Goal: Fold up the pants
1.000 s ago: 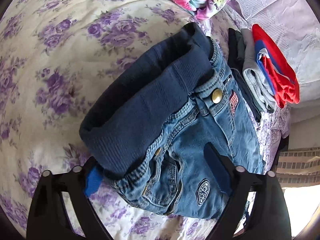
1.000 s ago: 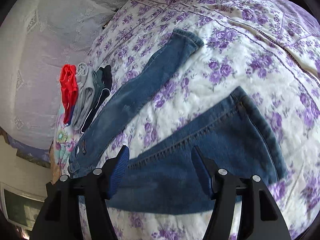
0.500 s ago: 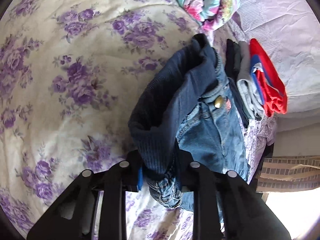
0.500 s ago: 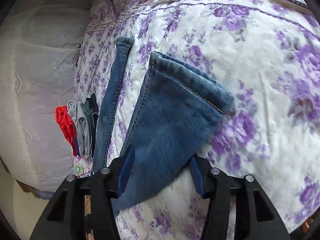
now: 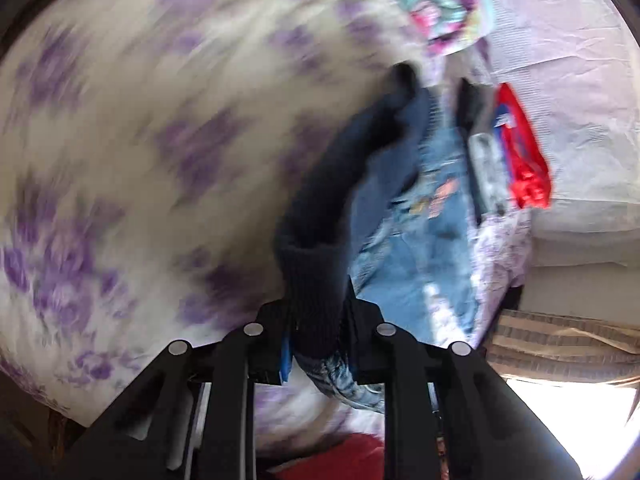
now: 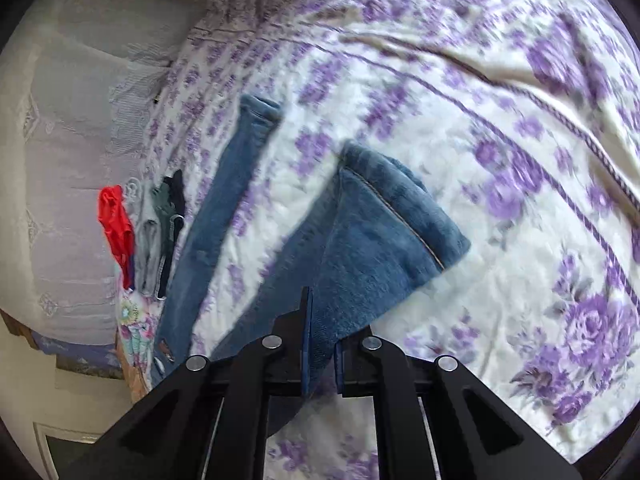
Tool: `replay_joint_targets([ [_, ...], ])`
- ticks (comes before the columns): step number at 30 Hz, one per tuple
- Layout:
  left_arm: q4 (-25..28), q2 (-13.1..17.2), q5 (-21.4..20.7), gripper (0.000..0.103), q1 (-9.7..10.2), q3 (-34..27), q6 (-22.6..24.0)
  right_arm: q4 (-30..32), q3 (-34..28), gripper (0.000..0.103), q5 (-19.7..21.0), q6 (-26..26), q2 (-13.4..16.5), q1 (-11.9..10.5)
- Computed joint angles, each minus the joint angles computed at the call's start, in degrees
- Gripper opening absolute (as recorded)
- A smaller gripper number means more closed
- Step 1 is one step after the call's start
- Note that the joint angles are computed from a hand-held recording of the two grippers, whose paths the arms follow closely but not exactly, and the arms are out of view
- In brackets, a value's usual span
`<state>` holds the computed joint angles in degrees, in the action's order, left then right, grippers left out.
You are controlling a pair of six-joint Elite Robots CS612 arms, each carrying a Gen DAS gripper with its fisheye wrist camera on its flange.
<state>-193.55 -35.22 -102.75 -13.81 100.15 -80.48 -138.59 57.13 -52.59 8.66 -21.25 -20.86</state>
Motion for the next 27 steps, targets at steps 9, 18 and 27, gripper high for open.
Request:
replay_joint_targets([
  [9, 15.9, -8.9, 23.5, 0.052, -2.41, 2.3, 13.2, -16.0, 1.0, 0.033, -10.6, 4.8, -1.5, 1.3],
  [18, 28.0, -2.1, 24.0, 0.070, -3.82, -13.5, 32.1, -12.1, -0.4, 0.067, -10.8, -24.8, -1.4, 8.3],
  [27, 35.6, 0.7, 24.1, 0.075, -3.01, -16.9, 35.9, -14.9, 0.9, 0.067, -30.9, -10.5, -1.8, 4.7],
])
